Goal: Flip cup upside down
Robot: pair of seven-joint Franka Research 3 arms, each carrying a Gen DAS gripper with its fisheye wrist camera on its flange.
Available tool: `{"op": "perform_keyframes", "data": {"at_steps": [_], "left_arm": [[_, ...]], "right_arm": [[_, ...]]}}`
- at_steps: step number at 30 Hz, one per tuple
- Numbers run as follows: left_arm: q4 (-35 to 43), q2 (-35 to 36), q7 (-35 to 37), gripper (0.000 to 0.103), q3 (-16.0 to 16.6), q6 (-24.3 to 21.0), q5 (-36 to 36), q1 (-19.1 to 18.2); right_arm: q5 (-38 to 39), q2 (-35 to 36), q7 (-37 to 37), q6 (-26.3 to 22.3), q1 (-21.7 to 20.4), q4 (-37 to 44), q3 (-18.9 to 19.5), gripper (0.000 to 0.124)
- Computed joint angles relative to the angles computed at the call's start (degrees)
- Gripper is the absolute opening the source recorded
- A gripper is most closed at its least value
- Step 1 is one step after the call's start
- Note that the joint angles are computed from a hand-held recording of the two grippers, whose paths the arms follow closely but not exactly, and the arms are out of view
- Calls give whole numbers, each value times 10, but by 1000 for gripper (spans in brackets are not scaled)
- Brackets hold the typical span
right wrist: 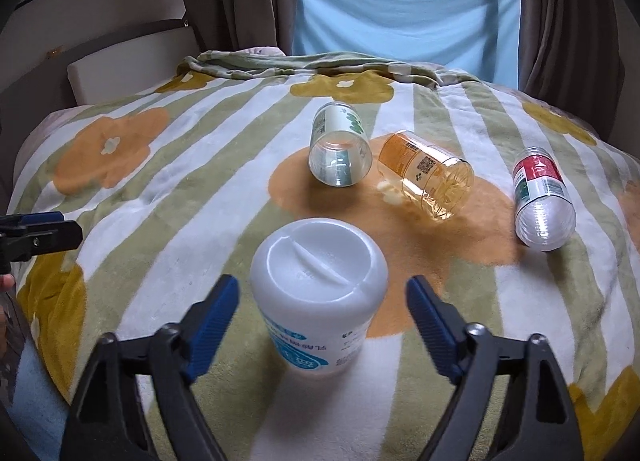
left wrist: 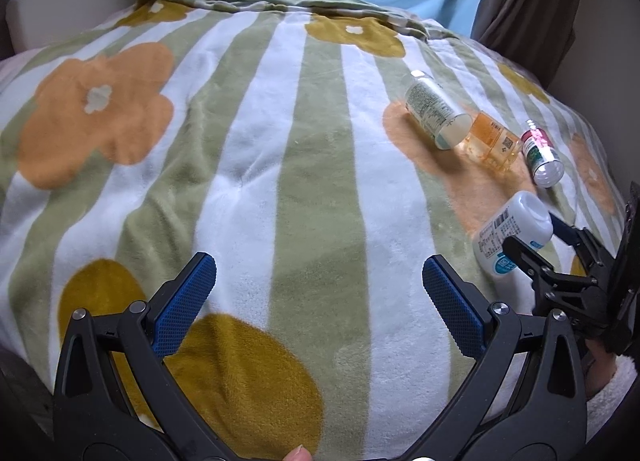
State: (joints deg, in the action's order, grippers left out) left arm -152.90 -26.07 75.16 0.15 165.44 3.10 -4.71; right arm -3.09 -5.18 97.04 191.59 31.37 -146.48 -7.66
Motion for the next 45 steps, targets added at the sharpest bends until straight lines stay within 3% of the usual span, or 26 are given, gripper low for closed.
{"op": "perform_keyframes", "data": {"at_steps": [2, 5, 7, 9, 13, 15, 17, 18, 20, 22, 24, 26, 28, 30, 34, 39, 45], "left_arm": [[-2, -4, -4, 103, -2, 0, 1, 3], [-5, -9, 11, 103, 19, 2, -21, -17], [-7, -14, 10, 103, 17, 6, -24, -14], [-9, -19, -2, 103, 2, 9, -13, 0], [-7, -29, -25, 103, -26, 21, 23, 27], [4, -32, -28, 103, -28, 29, 38, 29], [11, -37, -24, 103, -19, 70, 45, 21], [13, -42, -24, 103, -17, 102, 49, 20], [21, -50, -49, 103, -56, 163, 75, 66], [32, -61, -83, 103, -131, 209, 103, 150], [47, -80, -109, 103, -196, 215, 120, 220], [47, -101, -137, 103, -236, 226, 130, 263], [34, -114, -151, 103, -242, 260, 138, 268], [22, -125, -151, 103, -242, 277, 141, 262], [2, -168, -157, 103, -285, 288, 130, 296], [-7, -172, -163, 103, -268, 286, 127, 271], [-12, -179, -165, 103, -278, 291, 123, 281]], "right_arm": [[-13, 0, 11, 22, 27, -6, -30, 103], [-64, -2, 56, 25, 10, -6, -25, 103], [-73, -5, 61, 26, -5, -9, -12, 103], [-43, -11, 33, 22, -40, -12, 32, 103], [103, -44, -93, 35, -162, -33, 188, 103], [154, -69, -131, 44, -197, -42, 233, 103], [189, -105, -150, 51, -212, -48, 252, 103], [216, -126, -165, 48, -240, -48, 282, 103], [267, -172, -188, 55, -305, -45, 350, 103], [312, -215, -196, 56, -365, -36, 407, 103], [334, -255, -191, 44, -408, -26, 439, 103], [333, -285, -178, 26, -448, -17, 463, 103], [338, -323, -150, 9, -516, -12, 514, 103], [328, -329, -134, 8, -519, -15, 514, 103], [304, -332, -107, 26, -516, -29, 508, 103], [276, -335, -69, 22, -516, -38, 501, 103], [253, -339, -34, 26, -514, -46, 489, 103]]}}
